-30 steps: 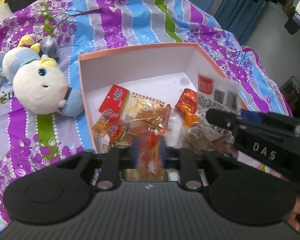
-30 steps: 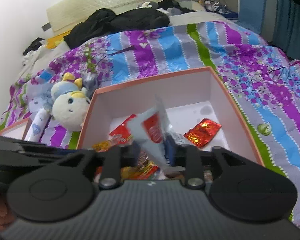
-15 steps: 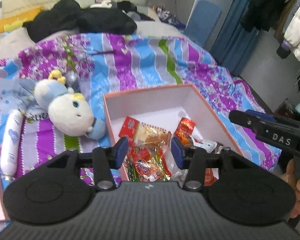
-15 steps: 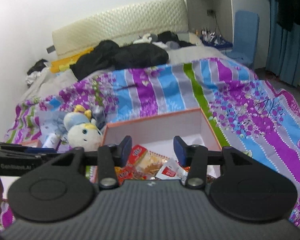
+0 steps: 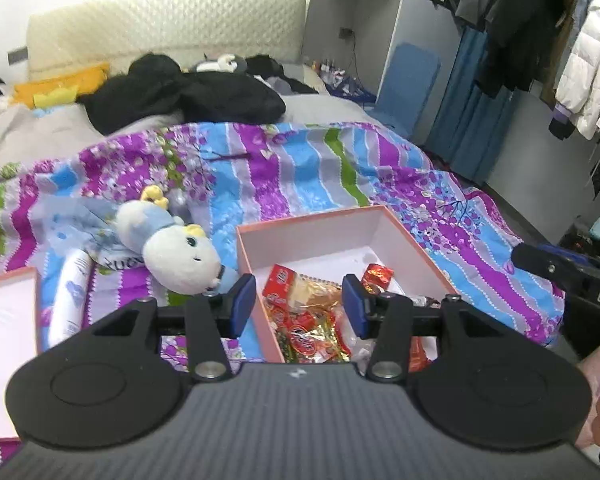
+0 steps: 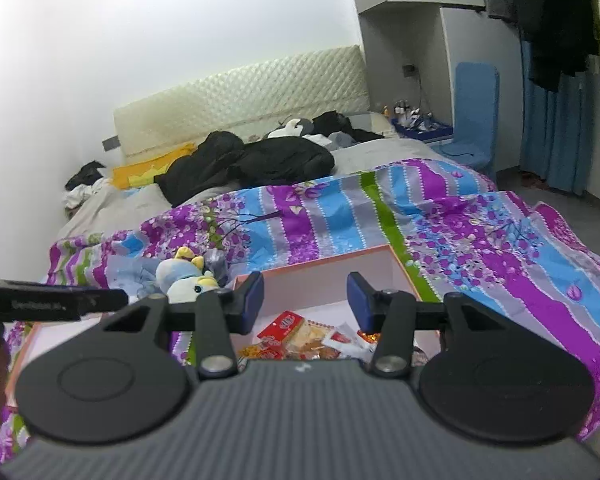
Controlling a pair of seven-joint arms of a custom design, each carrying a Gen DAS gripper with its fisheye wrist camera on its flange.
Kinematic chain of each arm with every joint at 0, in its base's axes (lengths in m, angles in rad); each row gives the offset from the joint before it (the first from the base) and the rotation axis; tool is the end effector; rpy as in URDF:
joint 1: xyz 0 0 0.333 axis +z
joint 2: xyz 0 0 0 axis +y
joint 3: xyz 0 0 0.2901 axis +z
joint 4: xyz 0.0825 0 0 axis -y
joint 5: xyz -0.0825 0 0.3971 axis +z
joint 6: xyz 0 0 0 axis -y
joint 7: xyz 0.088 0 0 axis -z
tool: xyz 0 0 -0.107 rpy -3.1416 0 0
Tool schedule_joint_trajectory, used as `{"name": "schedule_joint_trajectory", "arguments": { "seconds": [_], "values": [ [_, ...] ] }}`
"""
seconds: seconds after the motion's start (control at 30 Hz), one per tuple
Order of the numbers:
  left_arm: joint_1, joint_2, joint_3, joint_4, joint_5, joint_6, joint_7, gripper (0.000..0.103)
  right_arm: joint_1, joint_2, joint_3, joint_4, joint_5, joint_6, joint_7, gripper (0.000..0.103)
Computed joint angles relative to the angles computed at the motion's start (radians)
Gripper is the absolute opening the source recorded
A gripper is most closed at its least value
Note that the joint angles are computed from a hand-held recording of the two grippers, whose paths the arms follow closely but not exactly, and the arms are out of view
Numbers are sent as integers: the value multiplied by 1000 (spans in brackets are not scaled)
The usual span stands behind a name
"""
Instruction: Organize snacks
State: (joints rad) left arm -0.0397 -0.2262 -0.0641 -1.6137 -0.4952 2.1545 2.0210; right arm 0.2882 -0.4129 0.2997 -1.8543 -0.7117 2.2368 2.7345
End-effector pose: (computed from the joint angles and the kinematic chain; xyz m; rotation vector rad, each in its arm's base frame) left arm 0.5223 -0.0794 0.7760 -1.3676 2.1793 -1.1400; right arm 0.3948 0.2856 0.7514 -1.2708 1.7727 -0.9132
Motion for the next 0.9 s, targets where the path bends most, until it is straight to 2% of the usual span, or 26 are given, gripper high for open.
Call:
{"name": "schedule_joint_trajectory", "arguments": {
  "seconds": [0.3, 0.7, 0.9],
  "values": [
    [-27, -193, 12, -239, -6, 91, 65, 53, 9, -108, 58, -115, -12, -57, 92, 49],
    [-47, -352, 50, -410, -23, 83, 74, 53, 50, -168, 119, -162, 7, -136, 128, 49],
    [-42, -409, 71, -471, -25, 55, 63, 53, 75, -170, 129, -169, 23, -141, 147, 49]
  ]
}}
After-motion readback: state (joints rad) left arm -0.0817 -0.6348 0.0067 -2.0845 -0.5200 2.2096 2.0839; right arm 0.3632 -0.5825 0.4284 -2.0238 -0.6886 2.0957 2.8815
